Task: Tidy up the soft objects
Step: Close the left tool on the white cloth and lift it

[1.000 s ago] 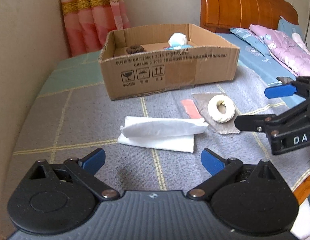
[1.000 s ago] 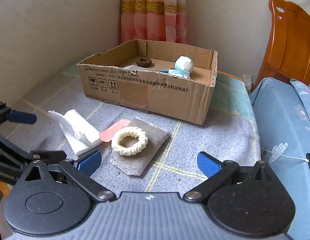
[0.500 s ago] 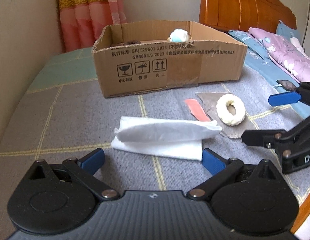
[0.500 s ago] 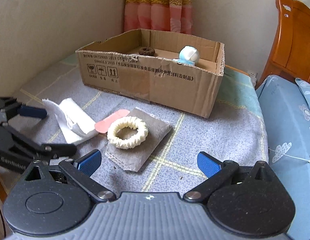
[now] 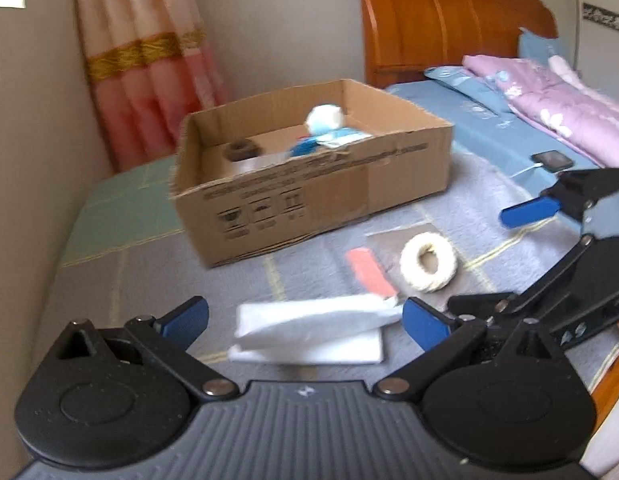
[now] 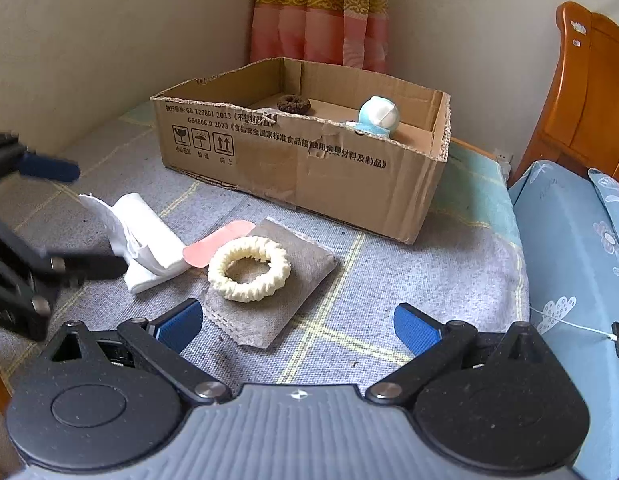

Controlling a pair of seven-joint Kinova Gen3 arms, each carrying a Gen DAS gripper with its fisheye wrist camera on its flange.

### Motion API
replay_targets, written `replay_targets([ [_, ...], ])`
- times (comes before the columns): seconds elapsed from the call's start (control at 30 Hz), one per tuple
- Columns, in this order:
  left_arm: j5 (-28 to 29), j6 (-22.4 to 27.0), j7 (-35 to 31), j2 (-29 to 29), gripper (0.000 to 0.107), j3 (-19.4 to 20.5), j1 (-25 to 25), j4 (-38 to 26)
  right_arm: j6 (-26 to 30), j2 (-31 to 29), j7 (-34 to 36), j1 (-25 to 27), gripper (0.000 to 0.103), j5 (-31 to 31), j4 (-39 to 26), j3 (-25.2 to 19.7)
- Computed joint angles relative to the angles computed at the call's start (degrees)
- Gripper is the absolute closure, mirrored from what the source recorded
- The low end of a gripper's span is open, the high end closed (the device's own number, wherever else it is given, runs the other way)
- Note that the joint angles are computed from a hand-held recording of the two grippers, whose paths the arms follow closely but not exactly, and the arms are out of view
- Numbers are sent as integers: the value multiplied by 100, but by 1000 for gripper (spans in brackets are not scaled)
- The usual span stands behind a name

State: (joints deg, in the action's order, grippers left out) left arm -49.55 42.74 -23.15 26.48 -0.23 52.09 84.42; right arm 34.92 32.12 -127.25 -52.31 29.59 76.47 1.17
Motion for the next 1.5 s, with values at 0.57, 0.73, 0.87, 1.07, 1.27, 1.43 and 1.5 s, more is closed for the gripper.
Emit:
replay_targets([
  [0.57, 793, -419, -349, 354, 5, -214, -242, -140, 148, -59, -152, 0, 1, 189, 126, -10],
  [0.73, 1003, -369, -521, 224, 5, -153, -318, -35, 145, -55, -70, -26, 1, 187, 88, -42],
  [0.87, 1129, -344, -386, 44, 5, -156, -390, 191, 105, -74, -79, -26, 1, 185, 103, -25],
  [1.07, 1130, 17, -557, -43, 5, 47, -481, 182, 50, -101, 44, 16, 1, 127, 136, -84],
  [1.27, 992, 784, -734, 40, 5, 124, -242, -371, 21, -90, 195, 21, 1, 44, 119, -111],
  [1.43, 861, 606, -784, 16, 5, 197, -345, -454, -97, -123, 314, 82, 1, -50, 173, -153],
  [1.5, 1027, 642, -1015, 142, 5, 241, -474, -662, -156, -133, 354, 92, 1, -72, 200, -145],
])
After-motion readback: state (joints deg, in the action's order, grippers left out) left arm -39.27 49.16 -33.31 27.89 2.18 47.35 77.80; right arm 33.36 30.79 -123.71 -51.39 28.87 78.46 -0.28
